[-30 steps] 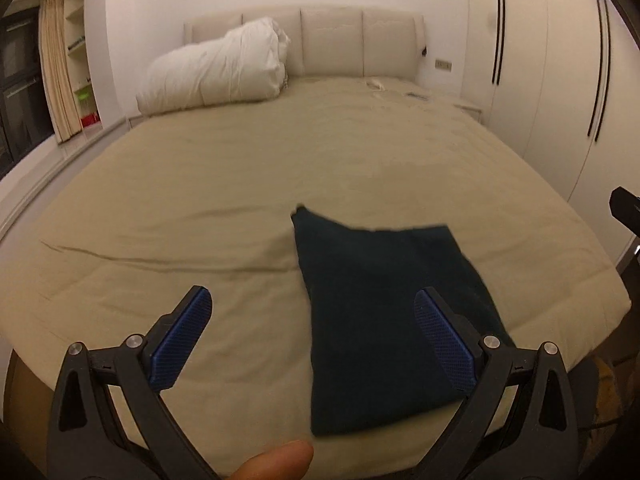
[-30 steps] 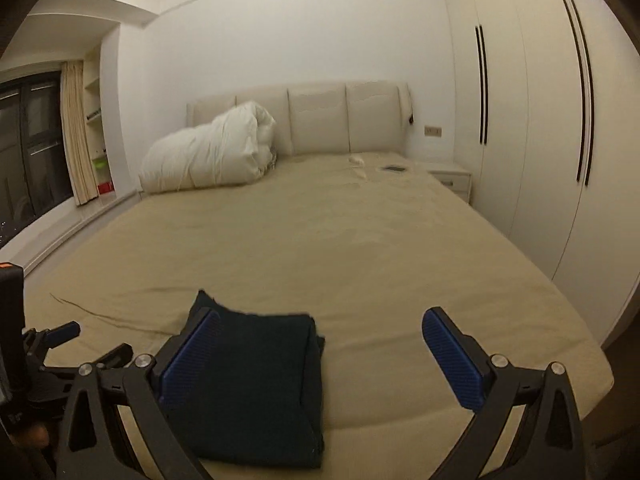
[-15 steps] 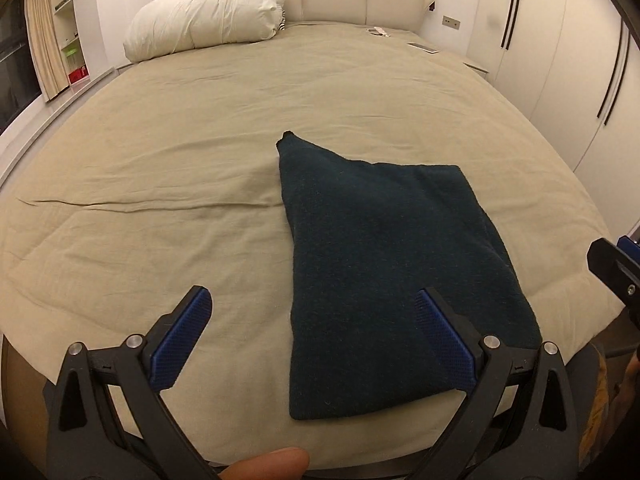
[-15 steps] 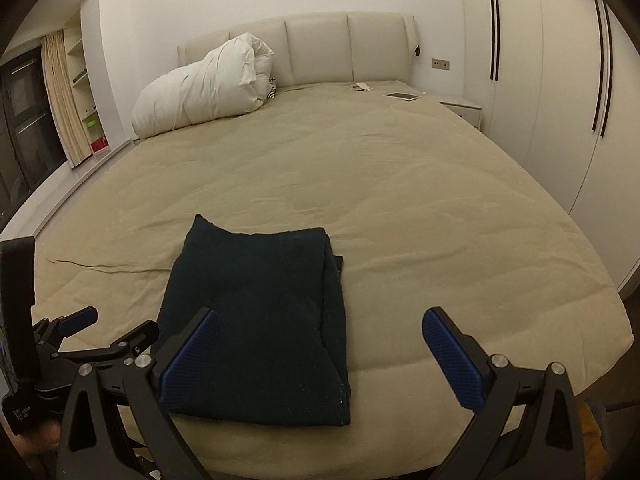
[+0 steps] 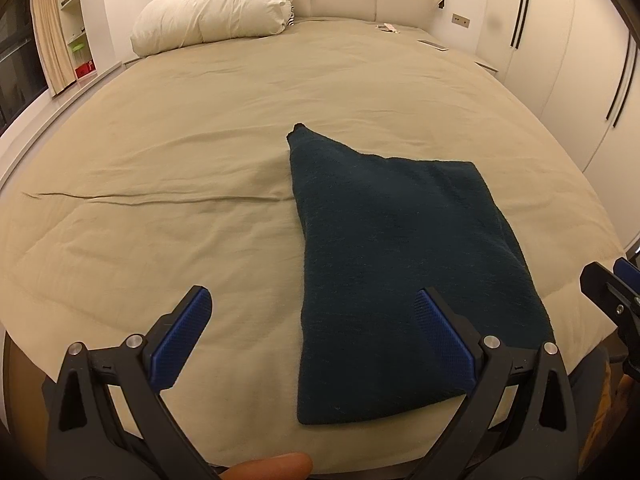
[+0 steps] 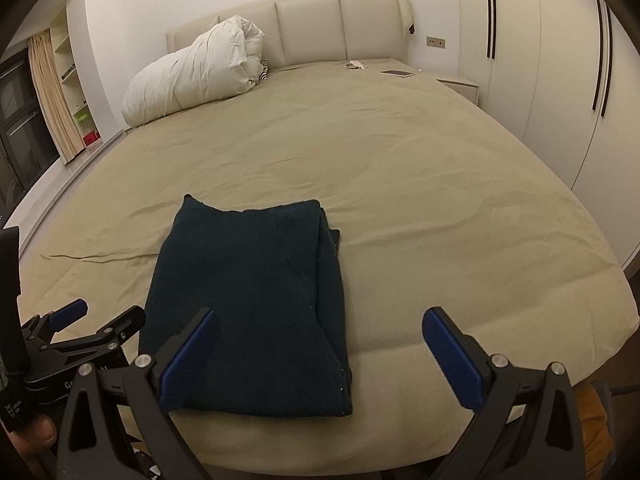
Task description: Fold small clothes
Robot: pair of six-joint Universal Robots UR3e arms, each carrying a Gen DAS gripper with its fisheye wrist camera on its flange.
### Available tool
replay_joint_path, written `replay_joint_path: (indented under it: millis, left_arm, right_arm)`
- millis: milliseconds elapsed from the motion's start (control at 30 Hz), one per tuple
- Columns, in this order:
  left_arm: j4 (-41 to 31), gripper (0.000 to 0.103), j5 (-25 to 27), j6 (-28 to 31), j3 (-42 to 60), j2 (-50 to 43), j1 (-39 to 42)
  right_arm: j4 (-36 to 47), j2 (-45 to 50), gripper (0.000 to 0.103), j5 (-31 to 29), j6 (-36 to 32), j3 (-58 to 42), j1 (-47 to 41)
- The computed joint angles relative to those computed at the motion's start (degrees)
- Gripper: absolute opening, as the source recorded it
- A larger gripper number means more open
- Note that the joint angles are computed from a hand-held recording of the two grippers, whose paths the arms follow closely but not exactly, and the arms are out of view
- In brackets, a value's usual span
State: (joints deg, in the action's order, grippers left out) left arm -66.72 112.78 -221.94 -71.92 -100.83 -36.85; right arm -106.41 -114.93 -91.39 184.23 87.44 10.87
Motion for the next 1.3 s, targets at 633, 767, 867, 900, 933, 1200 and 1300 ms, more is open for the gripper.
replay_joint_path:
  millis: [633, 767, 867, 900, 933, 1200, 1300]
  left_arm:
    - [0.32, 0.103, -0.3, -0.37, -0.78, -0.02, 0.8]
    - [0.62, 0.103, -0.36, -0.4, -1.01, -0.07, 0.86]
    - [0.64, 0.103, -0.4, -0.44, -1.12, -0.08, 0.92]
    - [0.6, 0.103, -0.4, -0.42, -1.14, -0.07, 0.94]
    - [0.56, 0.103, -0.45, -0.37, -1.19, -0.01, 1.02]
    - [0.65, 0.103, -0.54, -0.42, -1.33, 0.01, 1.01]
    - [0.64, 0.103, -0.57, -0.46, -1.38, 0.06, 1.03]
  right_arm:
    - [2.62, -1.59, 0.103, 1.56, -1.73, 0.47, -1.98]
    - [2.72, -1.67, 0.103, 1.68, -1.87, 0.65, -2.07]
    - [2.72, -1.68, 0.103, 1.51, -1.77, 0.69, -1.94]
    - [2.69, -1.67, 0.103, 1.51, -1.74, 0.68, -1.91]
    - [2.71, -1.65, 0.103, 1.52, -1.72, 0.64, -1.91]
    - [2.87, -1.84, 0.103, 1.75, -1.74, 0.88, -2.03]
    - [2.79, -1.81, 0.103, 1.57, -1.63, 0.9, -1.89]
